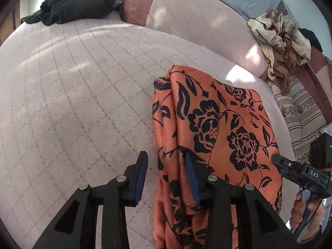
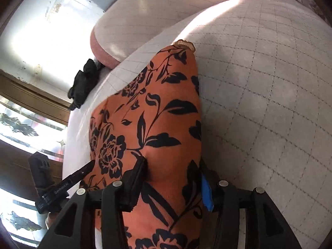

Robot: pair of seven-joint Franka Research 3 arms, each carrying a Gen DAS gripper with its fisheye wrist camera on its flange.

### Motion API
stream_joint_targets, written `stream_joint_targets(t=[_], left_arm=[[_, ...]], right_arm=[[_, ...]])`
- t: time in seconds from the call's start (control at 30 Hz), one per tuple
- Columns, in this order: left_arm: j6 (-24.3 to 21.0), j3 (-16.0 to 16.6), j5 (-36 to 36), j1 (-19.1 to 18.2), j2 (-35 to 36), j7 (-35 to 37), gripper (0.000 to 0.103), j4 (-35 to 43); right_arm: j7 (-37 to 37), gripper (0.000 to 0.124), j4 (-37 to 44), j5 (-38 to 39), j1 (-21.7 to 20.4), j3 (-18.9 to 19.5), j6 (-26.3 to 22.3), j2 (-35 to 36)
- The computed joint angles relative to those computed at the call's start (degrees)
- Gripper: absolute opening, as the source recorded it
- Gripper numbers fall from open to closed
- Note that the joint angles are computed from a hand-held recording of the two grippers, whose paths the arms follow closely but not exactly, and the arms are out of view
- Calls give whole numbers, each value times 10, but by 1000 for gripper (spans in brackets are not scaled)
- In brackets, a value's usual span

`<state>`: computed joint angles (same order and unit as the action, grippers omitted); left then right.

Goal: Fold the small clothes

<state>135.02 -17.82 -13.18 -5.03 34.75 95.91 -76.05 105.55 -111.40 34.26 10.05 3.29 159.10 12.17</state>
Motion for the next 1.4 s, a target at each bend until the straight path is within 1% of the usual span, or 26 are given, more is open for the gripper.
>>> stream_joint_targets(t=[0.03, 0.1, 0.13, 0.2, 0.23, 0.27, 0.33, 0.37, 0.4, 0.43, 0.5, 0.53, 0.57, 0.6, 0.67, 0.7, 0.73, 0.77, 0.8, 0.87, 1.0, 1.1, 1.17, 1.27, 1.37, 1.4], left_arm=[[12, 2, 2, 2, -17, 0, 40, -18], [42, -17, -35, 28, -58, 32, 40, -71], [55, -20, -45, 33, -77, 43, 40, -92], [78, -22, -54, 30, -105, 63, 46, -125], [88, -15, -46, 20, -112, 59, 51, -136], [94, -7, -33, 9, -116, 51, 52, -146], [65, 13, 9, -16, -95, 15, 52, -128], [49, 17, 20, -21, -86, 1, 56, -121], [45, 14, 15, -17, -87, -2, 57, -126], [50, 14, 14, -15, -98, -7, 57, -139], [77, 17, 28, -17, -132, -9, 59, -175], [94, 20, 39, -20, -149, -10, 62, -193], [108, 20, 44, -19, -166, -5, 65, -210], [122, 18, 39, -16, -185, 2, 67, -229], [150, 19, 34, -16, -225, 4, 75, -270], [162, 22, 34, -18, -246, 1, 78, -291], [176, 24, 32, -20, -265, 1, 81, -310], [189, 27, 30, -22, -284, 2, 84, -330], [197, 32, 36, -27, -300, -3, 85, -345], [212, 40, 49, -35, -331, -14, 86, -375], [221, 56, 68, -51, -384, -38, 89, -420], [215, 64, 100, -57, -410, -82, 92, -439], [220, 68, 113, -60, -424, -104, 93, -450], [215, 74, 123, -67, -438, -121, 99, -458], [209, 72, 154, -66, -444, -144, 100, -458], [203, 75, 147, -72, -444, -135, 100, -455]], right_arm=[[24, 53, -12, -31, 11, -10, 10, -13], [81, 53, -31, -108, 35, -31, 36, -36], [72, 54, -34, -100, 30, -20, 59, -43], [1, 63, -30, -35, 19, 9, 90, -50], [-35, 70, -23, -11, 16, 20, 94, -49], [-72, 73, -13, 11, 15, 29, 95, -42], [-117, 73, 3, 52, 12, 40, 84, -21], [-101, 74, 12, 56, 13, 34, 62, -6], [-70, 74, 23, 41, 17, 23, 34, 12], [-45, 74, 19, 30, 22, 15, 28, 14], [-7, 74, 6, -5, 41, 6, 53, -4], [-19, 74, 3, -10, 42, 12, 59, -17], [-5, 74, -6, -46, 53, 5, 61, -35], [49, 75, -13, -123, 73, -14, 60, -50], [178, 87, -32, -287, 103, -42, 62, -79], [262, 89, -44, -383, 112, -51, 50, -98], [322, 91, -54, -453, 112, -50, 32, -114], [364, 91, -63, -504, 109, -42, 16, -129], [387, 91, -71, -536, 105, -30, 1, -141], [422, 91, -82, -582, 97, -3, -51, -161], [452, 91, -89, -626, 86, 49, -131, -184], [487, 92, -90, -673, 84, 73, -177, -201], [502, 97, -89, -688, 83, 82, -205, -212], [511, 97, -87, -693, 81, 88, -230, -225], [513, 97, -83, -701, 80, 94, -249, -232], [510, 97, -82, -699, 80, 94, -254, -232]])
